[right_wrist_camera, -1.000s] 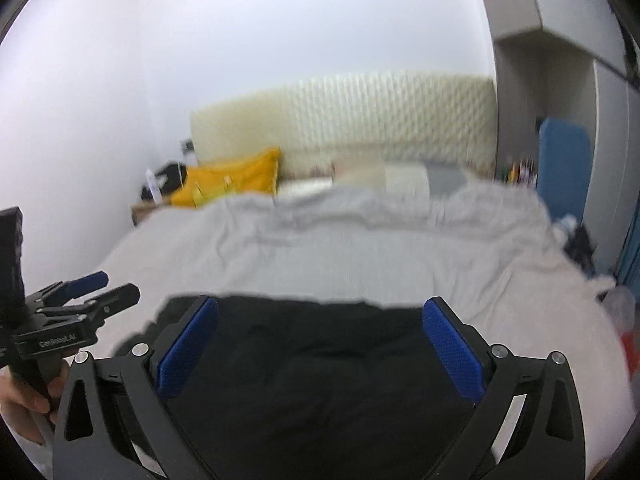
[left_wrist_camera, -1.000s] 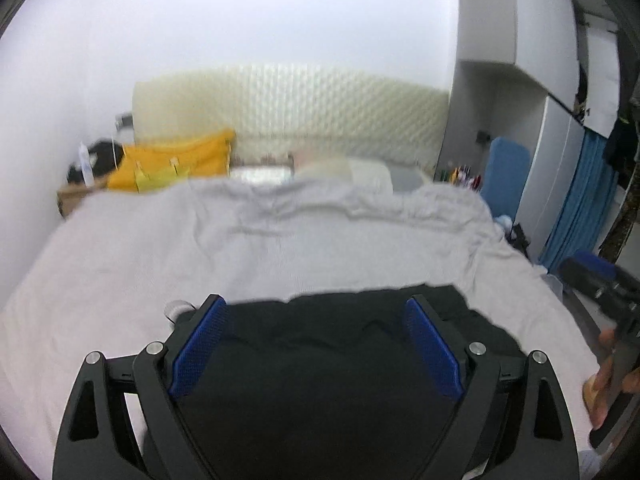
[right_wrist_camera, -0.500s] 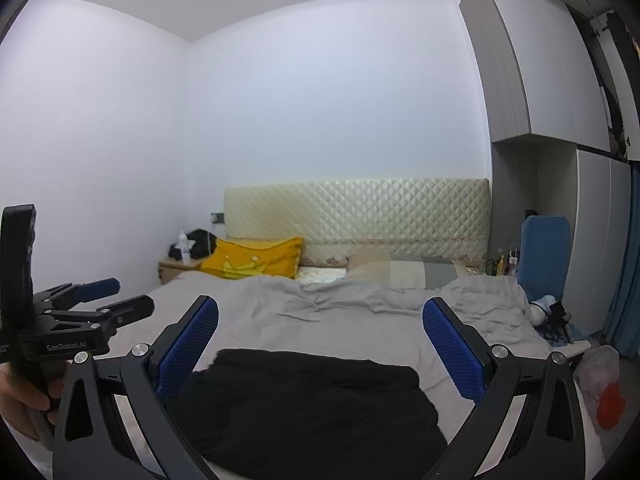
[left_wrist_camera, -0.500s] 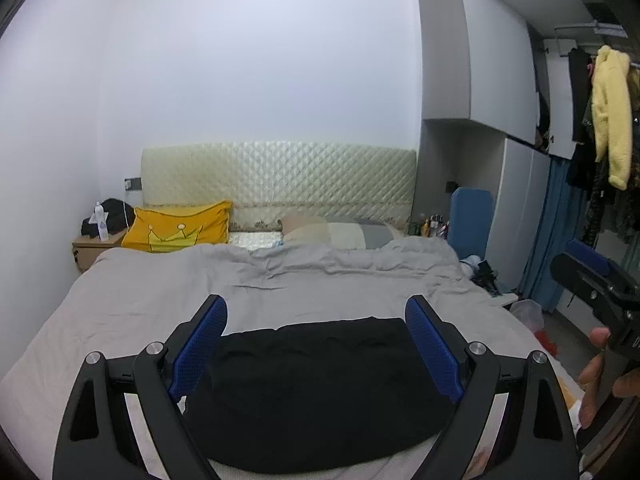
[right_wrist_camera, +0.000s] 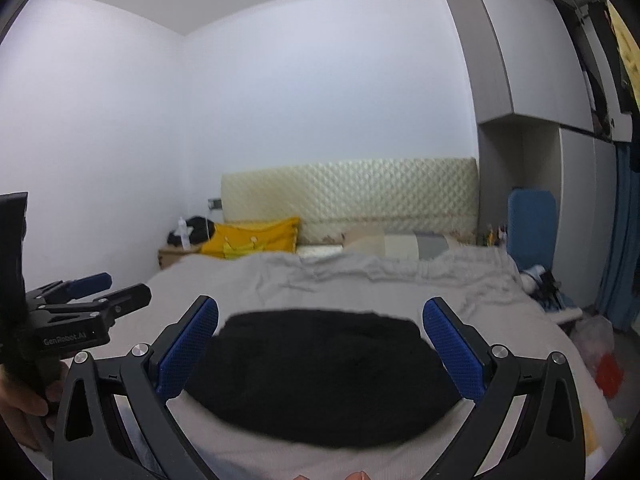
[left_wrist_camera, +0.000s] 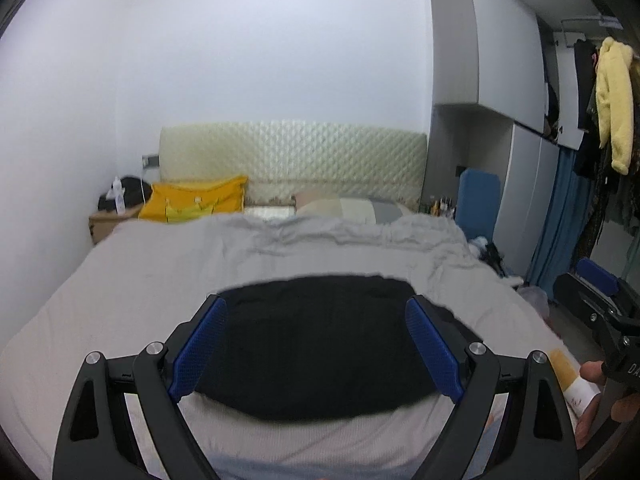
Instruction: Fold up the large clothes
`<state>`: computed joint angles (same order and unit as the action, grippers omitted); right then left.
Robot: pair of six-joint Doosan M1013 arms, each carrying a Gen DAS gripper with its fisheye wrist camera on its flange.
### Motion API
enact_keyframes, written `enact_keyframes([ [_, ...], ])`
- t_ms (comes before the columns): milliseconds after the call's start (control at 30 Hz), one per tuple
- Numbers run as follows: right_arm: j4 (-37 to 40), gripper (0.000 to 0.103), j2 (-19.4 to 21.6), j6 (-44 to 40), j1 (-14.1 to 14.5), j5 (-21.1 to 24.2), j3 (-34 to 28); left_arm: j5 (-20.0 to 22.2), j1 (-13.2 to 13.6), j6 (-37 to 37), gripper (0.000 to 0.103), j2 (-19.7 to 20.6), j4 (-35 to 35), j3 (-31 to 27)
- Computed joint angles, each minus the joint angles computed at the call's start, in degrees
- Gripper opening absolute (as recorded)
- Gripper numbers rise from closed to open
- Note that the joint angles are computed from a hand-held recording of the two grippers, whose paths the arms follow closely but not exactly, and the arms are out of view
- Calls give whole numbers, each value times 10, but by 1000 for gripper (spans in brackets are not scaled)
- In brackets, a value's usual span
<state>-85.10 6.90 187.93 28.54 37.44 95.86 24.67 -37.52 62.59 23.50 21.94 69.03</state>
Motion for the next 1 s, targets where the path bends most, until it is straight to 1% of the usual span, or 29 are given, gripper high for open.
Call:
enact_keyframes([
  [100, 24, 103, 5, -11, 4, 15, 4, 15, 0, -9, 92, 3, 5, 7],
  [233, 46, 103, 11, -11, 3, 4, 12, 31, 3, 4, 92, 10, -21, 8],
  [367, 92, 103, 20, -37, 2, -2, 15, 46, 4, -2, 92, 18, -26, 9],
  [500, 124, 103, 29, -53, 0, -2, 15, 69, 4, 14, 92, 31, -42, -1],
  [800, 147, 103, 32, -54, -5, 4, 21, 86, 2, 27, 92, 41, -53, -12],
  [1000, 165, 103, 34, -69, -9, -1, 22, 98, 3, 37, 92, 48, -63, -22],
])
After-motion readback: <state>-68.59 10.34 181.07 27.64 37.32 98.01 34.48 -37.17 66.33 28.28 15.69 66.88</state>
